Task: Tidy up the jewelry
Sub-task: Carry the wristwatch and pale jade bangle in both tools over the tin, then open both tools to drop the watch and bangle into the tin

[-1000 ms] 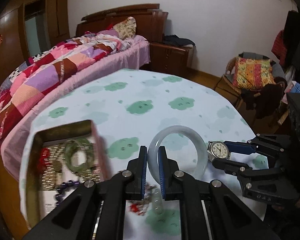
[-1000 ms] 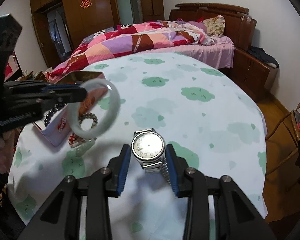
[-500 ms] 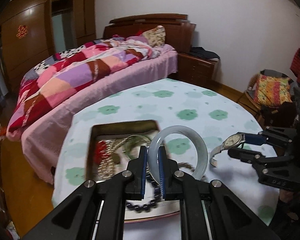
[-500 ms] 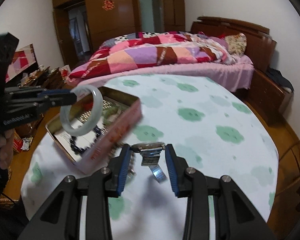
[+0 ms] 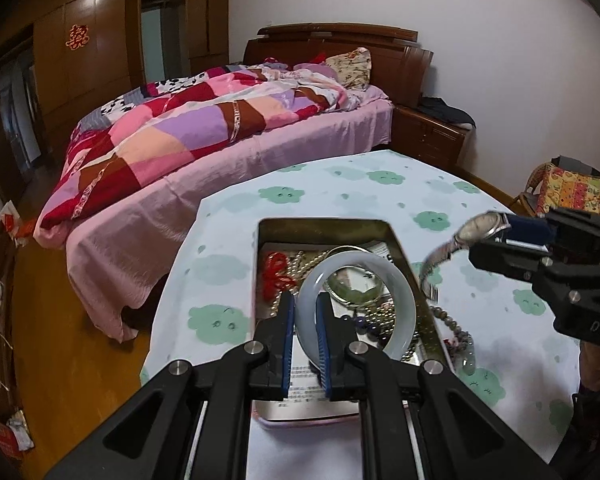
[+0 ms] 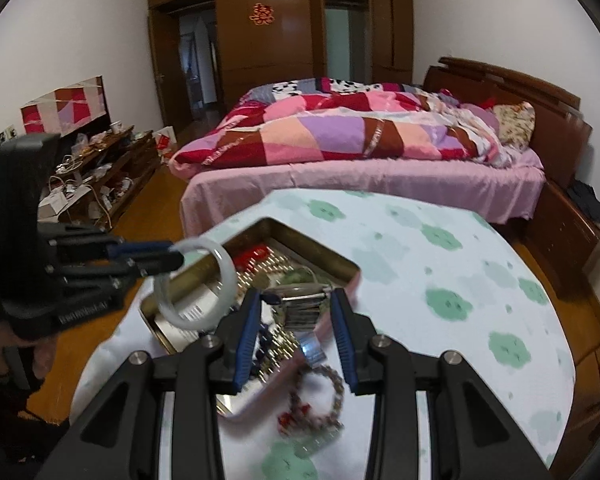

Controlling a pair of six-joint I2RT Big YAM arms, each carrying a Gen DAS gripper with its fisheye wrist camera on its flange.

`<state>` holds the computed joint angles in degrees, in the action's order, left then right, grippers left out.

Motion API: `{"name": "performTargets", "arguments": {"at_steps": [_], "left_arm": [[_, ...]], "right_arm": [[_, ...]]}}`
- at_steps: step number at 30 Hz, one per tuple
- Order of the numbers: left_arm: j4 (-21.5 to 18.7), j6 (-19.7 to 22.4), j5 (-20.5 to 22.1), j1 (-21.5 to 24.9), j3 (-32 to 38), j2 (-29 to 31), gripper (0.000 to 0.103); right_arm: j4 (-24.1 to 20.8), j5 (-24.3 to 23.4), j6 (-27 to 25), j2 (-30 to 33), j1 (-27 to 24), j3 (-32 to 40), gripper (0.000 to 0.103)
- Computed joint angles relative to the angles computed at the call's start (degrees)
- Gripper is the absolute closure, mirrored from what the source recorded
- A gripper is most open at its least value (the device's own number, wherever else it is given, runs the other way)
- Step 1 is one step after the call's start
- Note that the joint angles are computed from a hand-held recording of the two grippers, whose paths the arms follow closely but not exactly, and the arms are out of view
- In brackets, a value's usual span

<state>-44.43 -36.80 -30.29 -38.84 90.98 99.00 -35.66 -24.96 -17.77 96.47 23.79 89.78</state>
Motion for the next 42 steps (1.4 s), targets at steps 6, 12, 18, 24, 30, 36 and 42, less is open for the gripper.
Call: {"name": "performTargets", "arguments": {"at_steps": [6, 12, 18, 24, 30, 36, 42], "left_arm": [[0.64, -0.63, 0.69, 0.7, -1.73, -0.86, 0.093], [1.31, -1.08, 1.26, 1.14, -2.68, -1.04, 0.093], [1.22, -1.5, 2.23, 1.4, -2.76, -0.25, 0.093], [0.66, -1.6, 2.87, 1.66, -2.67, 0.34, 0.093], [0.17, -1.93, 3.7, 1.84, -2.47, 1.24, 0.093], [-0.53, -1.72, 4.41, 1.89, -1.94, 2.32, 0.093], [-1.24, -1.45, 3.91, 1.67, -1.28, 2.78, 0.093]], "right_arm": [[-0.63, 0.03, -0.67, 1.06, 2.01, 1.91, 0.065], [-1.36, 0.14, -1.08, 1.98, 3.01, 2.92, 0.065], [-3.1, 0.55, -1.16, 4.11, 3.52, 4.14, 0.065], [-4.36, 1.74, -1.41, 6.02, 3.86, 4.7, 0.065], [-5.78, 4.19, -1.62, 8.23, 3.94, 6.03, 0.065], [-7.11, 6.73, -2.43, 9.51, 4.39, 6.92, 0.065], [-7.42, 8.21, -3.21, 9.79, 4.59, 6.61, 0.065]]}}
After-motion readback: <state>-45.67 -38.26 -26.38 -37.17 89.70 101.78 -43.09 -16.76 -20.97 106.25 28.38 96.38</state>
